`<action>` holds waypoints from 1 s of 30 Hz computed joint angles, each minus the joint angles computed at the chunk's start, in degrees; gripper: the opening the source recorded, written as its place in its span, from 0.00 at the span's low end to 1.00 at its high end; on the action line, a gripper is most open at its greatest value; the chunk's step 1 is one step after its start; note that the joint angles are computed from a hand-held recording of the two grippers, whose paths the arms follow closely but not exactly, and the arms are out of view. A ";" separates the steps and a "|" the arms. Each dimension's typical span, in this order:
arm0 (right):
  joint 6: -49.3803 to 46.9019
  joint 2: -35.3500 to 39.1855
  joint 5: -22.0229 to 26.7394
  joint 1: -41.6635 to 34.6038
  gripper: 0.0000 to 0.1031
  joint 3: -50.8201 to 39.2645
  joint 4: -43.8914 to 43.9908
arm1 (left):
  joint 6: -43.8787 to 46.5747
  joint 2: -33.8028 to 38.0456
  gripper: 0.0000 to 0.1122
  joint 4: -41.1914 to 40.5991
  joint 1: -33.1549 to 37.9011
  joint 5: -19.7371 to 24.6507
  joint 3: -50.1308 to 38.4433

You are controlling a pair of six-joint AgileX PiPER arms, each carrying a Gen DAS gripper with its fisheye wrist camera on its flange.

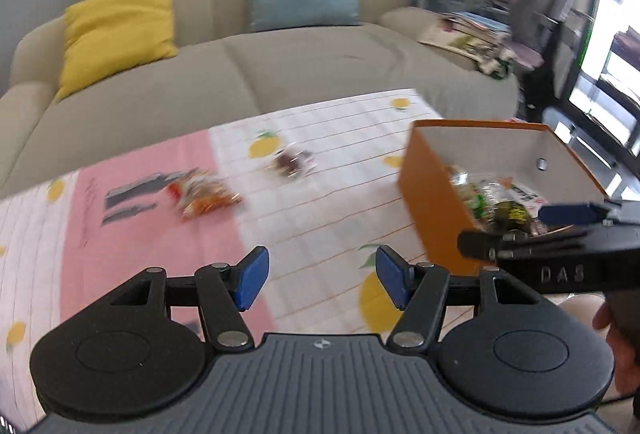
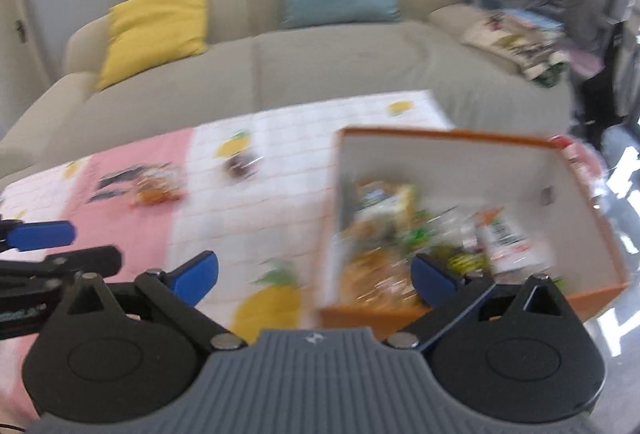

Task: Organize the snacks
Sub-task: 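Move both tools back toward the noodle bag and cake packet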

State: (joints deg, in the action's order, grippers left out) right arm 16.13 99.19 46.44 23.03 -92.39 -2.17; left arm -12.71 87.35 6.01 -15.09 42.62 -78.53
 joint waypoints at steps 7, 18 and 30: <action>7.40 0.46 -4.86 6.77 0.97 3.69 -2.84 | 0.85 -4.04 0.65 -2.57 6.92 -3.84 8.20; 7.38 4.92 -15.19 10.27 0.97 4.25 -5.27 | 10.12 -3.07 0.66 -11.52 14.70 -10.78 11.68; -6.27 24.29 -6.44 7.75 0.97 -23.88 -2.90 | 23.16 10.57 0.73 -19.40 19.54 -11.73 -1.85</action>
